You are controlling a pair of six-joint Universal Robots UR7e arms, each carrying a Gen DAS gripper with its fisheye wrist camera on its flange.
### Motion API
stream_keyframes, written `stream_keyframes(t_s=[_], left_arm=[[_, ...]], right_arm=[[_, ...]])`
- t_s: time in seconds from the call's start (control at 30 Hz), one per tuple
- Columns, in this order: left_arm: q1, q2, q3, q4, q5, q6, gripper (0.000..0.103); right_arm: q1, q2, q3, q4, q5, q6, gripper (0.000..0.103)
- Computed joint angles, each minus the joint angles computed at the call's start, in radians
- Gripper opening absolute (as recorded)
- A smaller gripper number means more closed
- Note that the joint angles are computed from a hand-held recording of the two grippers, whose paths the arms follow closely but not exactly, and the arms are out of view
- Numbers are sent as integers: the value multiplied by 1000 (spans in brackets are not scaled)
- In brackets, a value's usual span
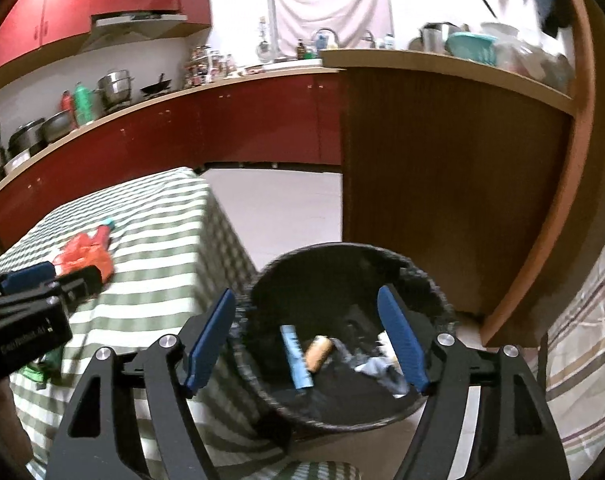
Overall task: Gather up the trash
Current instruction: 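Move both tools back over the trash on the table, then grasp the green spray can with the right tool while the left tool grasps a green-white package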
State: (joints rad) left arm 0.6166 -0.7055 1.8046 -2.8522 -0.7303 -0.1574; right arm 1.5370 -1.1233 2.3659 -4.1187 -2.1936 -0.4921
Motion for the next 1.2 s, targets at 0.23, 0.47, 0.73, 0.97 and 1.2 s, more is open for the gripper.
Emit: stream_keyframes(t_s=[0.23,0.47,0.73,0.97,1.2], left_arm=[[35,-97,71,19,80,-43,70],[83,-182,119,68,145,-109,70],[120,-249,162,102,187,-146,70],[151,-303,193,125,204,-169,70],[170,-326,210,131,198,-173,70]], right_arm=[[78,71,-28,21,-30,-4,72],[144,142,-69,68,-43,2,72],[196,217,-126,135,-33,15,71],[228,270,-170,195,-35,9,67],[242,284,-190,248,-38,17,60]])
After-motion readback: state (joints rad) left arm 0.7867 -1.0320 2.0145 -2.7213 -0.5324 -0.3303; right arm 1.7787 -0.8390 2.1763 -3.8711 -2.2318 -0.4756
